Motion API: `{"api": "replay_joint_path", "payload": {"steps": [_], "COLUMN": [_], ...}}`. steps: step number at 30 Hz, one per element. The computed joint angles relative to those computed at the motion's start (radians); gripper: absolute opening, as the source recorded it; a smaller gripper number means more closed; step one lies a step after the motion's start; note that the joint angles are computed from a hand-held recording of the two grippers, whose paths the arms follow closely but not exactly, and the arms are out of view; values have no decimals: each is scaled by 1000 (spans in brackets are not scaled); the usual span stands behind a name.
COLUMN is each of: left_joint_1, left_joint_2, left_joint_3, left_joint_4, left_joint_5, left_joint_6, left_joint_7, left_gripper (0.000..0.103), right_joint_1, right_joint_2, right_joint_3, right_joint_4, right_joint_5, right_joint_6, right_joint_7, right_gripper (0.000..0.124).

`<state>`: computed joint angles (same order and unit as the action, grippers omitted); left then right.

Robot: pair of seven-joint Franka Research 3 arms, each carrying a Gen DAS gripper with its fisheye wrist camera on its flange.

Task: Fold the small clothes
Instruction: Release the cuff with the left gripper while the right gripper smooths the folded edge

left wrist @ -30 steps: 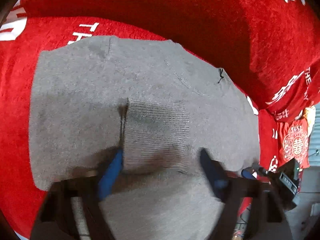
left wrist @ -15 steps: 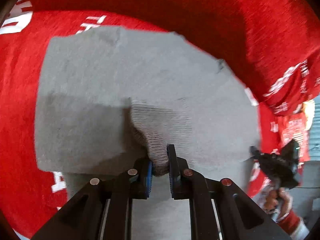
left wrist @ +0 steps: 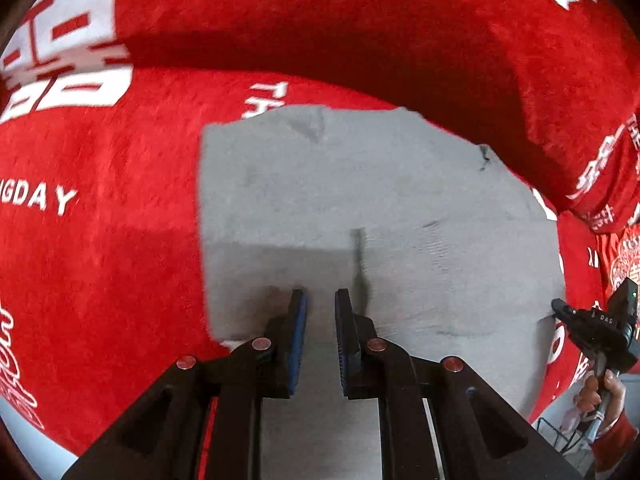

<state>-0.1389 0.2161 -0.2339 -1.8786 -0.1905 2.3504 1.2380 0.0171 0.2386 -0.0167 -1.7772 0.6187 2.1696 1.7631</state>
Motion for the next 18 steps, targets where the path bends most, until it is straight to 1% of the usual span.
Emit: {"api": "replay_joint_path", "payload": {"steps": [2,4,6,8,11,15,16,17,18], "left_joint_1": [-10,-33,-46,-53,-65,-72,-73,-75,-77], "left_joint_2": [25,74,109,136,163,172,171,167,167], "left_joint_3": [-5,-11,-15,-17,-13,-12,-10,-9,-9], "left_joint_4": [35,93,132,158,186,194,194,192,194], "left_joint_5": [14,47,71,86,120,149,157,165,174], "left_joint_6": [-1,-6,-21,-31,-50,-53,-54,-56,-58], "left_joint_7": [1,-18,-34,-50,-86,-123,-132,-139,-147], "left_gripper": [15,15,15,15,15,15,15,15,15], "right_joint_1": [-2,-1,-1,-7,-28,-51,-55,-55,-47], "right_joint_2": [-27,-60,-60,-17,88,262,282,309,327], "right_joint_3": [-5,-12,-20,-28,-20,4,11,20,19], "right_joint_4": [-14,-39,-33,14,124,332,361,409,451], "right_joint_5": [-12,-18,-36,-59,-48,-54,-58,-74,-111], "right_joint_6": [4,48,77,73,56,-28,-43,-70,-103], "right_joint_7": [-7,-10,14,45,41,54,51,33,20], "right_gripper": [12,12,18,45,47,47,41,8,8]}}
